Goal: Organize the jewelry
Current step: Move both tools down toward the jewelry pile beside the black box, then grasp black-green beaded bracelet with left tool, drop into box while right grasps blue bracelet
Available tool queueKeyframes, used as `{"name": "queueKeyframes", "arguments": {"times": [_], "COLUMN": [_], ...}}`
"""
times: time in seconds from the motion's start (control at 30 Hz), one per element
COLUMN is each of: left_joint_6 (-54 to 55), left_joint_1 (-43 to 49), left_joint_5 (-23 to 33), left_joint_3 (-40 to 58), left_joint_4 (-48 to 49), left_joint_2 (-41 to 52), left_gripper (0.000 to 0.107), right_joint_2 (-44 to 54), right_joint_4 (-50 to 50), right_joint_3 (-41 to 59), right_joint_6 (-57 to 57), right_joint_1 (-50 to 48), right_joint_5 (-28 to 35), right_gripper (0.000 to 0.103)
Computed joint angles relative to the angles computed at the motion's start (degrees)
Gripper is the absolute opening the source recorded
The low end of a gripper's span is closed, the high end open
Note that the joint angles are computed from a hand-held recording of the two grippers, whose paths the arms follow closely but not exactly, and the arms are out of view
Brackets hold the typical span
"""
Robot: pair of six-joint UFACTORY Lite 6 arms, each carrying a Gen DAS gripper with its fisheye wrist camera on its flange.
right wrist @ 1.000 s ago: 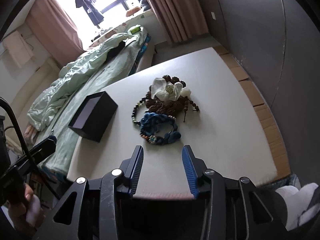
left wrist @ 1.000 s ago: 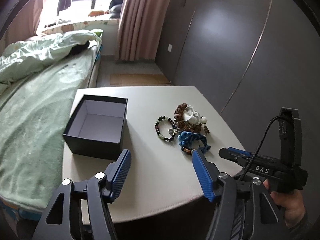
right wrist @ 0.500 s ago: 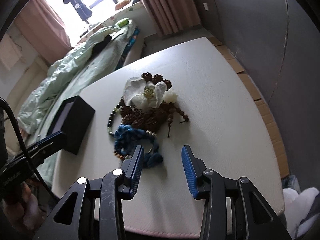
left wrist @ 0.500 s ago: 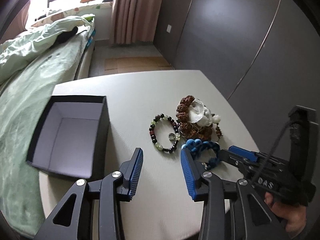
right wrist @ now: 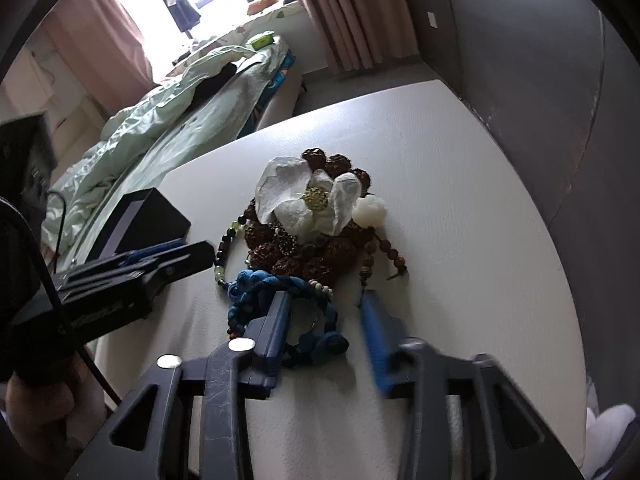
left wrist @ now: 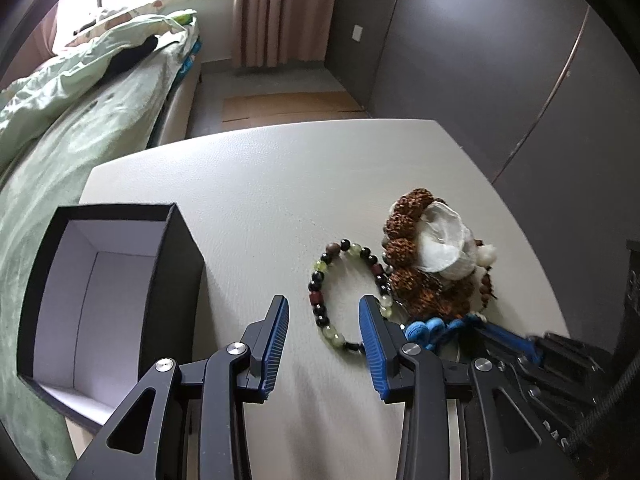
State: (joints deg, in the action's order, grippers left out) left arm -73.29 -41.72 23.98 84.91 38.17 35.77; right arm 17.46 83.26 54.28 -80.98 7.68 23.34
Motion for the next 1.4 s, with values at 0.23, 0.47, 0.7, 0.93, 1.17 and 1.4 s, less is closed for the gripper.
{"name": "queueKeyframes", "arguments": {"times": [0.23, 0.47, 0.7, 0.93, 1.17, 1.4], "left_joint_6": [4.25, 5.06, 5.22, 1.92, -0.31, -2.20], "left_joint_1": [0.50, -0.46, -0.06, -0.45, -0.23, 1.17], "left_joint_5": [4.14, 8.41, 4.89, 4.11, 4.92, 6.31], "left_joint_3": [7.10, 12.27, 7.49, 2.21, -3.56, -12.00], "left_joint_4": [-3.14, -0.81, -0.78, 2.15, 5.58, 8.88], "left_joint_2": [6.39, 9.96, 5.17, -3.73, -14.55, -26.29], "left_gripper": [0.038, 0.008, 0.008, 0.008, 0.008, 0.008], "right_joint_2": [-4.99, -10.74, -12.71, -16.06, -20.64, -24.03], "right_joint_4": [8.21, 7.89, 7.36, 5.01, 2.93, 2.06], "right_joint_3": [-5.79, -9.35, -10.96, -11.27, -11.42, -11.24], "right_joint_6": [-9.67, -9.91, -10.14, -7.60, -2.93, 0.86], "right_joint_1": [-2.81, -6.30, -7.35, -8.44, -5.55, 0.90], "right_joint_5": [5.12, 8.78, 10.25, 11.26, 9.60, 6.13], "right_gripper": [0.008, 0.008, 0.008, 0.008, 0.008, 0.008]}}
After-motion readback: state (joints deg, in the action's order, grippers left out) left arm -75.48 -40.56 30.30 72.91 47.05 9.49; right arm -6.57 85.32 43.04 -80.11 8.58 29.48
